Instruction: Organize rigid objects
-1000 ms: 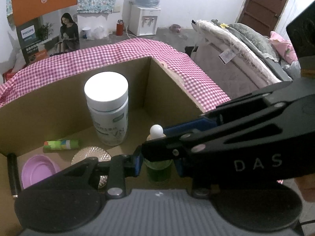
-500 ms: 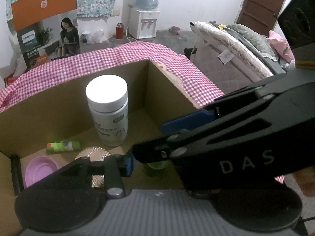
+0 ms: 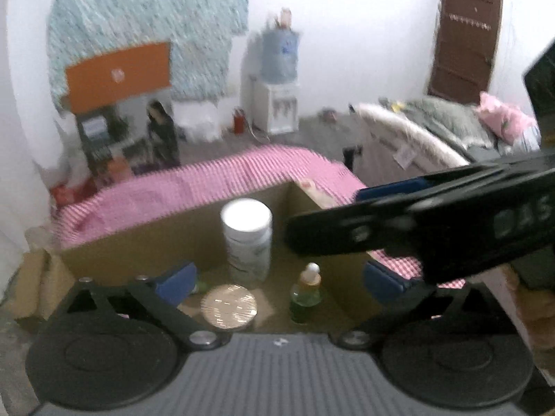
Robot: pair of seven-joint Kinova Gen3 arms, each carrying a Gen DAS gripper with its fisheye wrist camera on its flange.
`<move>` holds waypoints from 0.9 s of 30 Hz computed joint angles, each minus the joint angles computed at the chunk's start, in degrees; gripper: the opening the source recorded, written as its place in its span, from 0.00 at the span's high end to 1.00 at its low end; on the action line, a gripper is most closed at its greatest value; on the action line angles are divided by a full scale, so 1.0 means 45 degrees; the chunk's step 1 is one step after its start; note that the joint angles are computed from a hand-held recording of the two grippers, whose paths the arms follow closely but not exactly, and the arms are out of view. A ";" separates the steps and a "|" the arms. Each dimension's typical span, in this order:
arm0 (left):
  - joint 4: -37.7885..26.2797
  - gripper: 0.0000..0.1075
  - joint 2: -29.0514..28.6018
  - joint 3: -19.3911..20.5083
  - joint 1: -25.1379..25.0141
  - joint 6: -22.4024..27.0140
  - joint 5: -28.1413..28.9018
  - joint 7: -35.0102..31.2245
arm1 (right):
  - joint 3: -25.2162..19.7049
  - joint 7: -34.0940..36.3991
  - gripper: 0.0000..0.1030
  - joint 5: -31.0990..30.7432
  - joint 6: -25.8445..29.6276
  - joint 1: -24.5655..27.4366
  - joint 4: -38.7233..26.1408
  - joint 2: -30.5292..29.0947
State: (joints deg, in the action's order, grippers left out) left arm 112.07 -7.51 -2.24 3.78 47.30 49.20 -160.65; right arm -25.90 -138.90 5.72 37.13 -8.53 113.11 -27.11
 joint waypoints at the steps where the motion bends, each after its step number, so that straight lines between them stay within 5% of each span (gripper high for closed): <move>1: 0.0123 0.04 -0.0294 -0.0104 -0.0084 -0.0076 0.0015 0.0007 | -0.0486 -0.0376 0.12 0.0203 -0.0022 0.0387 -0.0029 -0.0293; 5: 0.0751 0.04 -0.1488 -0.0095 -0.0113 -0.1377 -0.0529 0.0921 | -0.1919 -0.1498 0.01 0.0512 -0.0048 0.1824 -0.0202 -0.1291; 9: 0.1148 0.04 -0.2348 0.0234 -0.0092 -0.2581 -0.1922 0.2628 | -0.3266 -0.2044 0.01 0.0586 0.0512 0.3371 -0.0619 -0.2184; 12: 0.0975 0.04 -0.2613 0.0954 -0.0836 -0.2471 -0.3119 0.4142 | -0.4393 -0.2081 0.01 0.0513 0.1543 0.4645 -0.1250 -0.2681; 16: 0.1154 0.04 -0.2721 0.0025 0.0099 -0.2657 -0.3357 0.4339 | -0.5629 -0.1646 0.01 0.0226 0.3027 0.6138 -0.2112 -0.3349; 21: 0.1471 0.04 -0.2875 -0.0021 -0.0001 -0.2942 -0.4495 0.5805 | -0.6792 -0.0973 0.01 -0.0306 0.4980 0.7841 -0.3101 -0.4251; 27: 0.1365 0.04 -0.2380 -0.0694 -0.0124 -0.1937 -0.5749 0.7315 | -0.7349 -0.0427 0.01 -0.2208 0.5503 0.8466 -0.2817 -0.4249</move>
